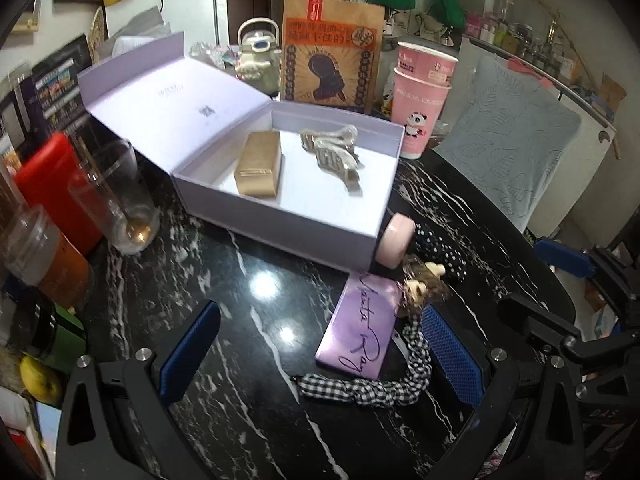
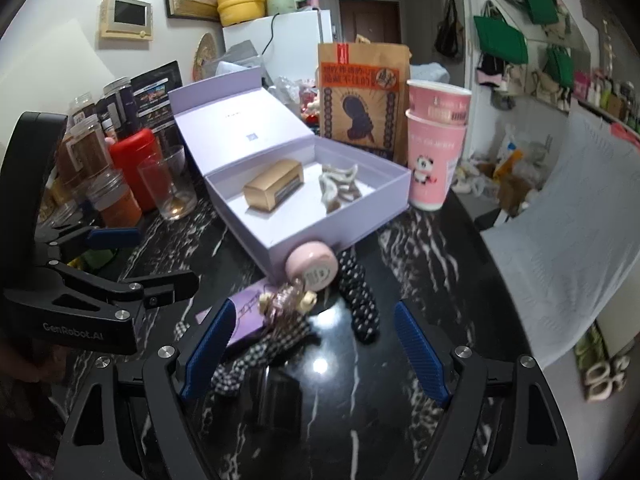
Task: Organize rigid objects
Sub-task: 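Withdraw both grippers from the box toward the purple card and clear case, then grasp the purple card with the left gripper while the right gripper grasps the clear case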
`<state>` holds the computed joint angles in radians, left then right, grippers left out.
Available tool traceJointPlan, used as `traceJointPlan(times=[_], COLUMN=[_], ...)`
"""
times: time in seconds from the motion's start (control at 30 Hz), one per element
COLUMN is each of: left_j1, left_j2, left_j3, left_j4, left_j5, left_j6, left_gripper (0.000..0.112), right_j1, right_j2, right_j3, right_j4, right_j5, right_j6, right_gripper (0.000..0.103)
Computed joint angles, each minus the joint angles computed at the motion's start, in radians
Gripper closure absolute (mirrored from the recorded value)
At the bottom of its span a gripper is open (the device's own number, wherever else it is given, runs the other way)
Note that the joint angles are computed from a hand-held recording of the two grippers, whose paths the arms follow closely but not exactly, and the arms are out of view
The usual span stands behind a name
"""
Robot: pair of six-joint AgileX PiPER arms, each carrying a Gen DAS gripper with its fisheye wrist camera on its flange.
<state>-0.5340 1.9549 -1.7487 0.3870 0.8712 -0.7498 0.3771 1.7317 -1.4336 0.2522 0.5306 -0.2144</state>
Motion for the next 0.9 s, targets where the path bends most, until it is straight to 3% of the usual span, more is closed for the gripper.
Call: traceJointPlan(times=[0.3, 0.9], left_j1=[0.007, 0.045], left_j2=[0.006, 0.092], left_j3=[0.067, 0.032], left_j4=[-0.046, -0.169], left_j5=[-0.056, -0.096], left_j6=[0.004, 0.119], left_gripper=[0.01, 0.011], right_j1=[-0.015, -0.05], right_j2=[0.005, 0.083], right_j3=[0.064, 0.062], right_j4=[0.121, 0.304], right_j5=[-0.002, 0.123], right_j6=[-0.106, -0.227], right_gripper=[0.021, 0.026])
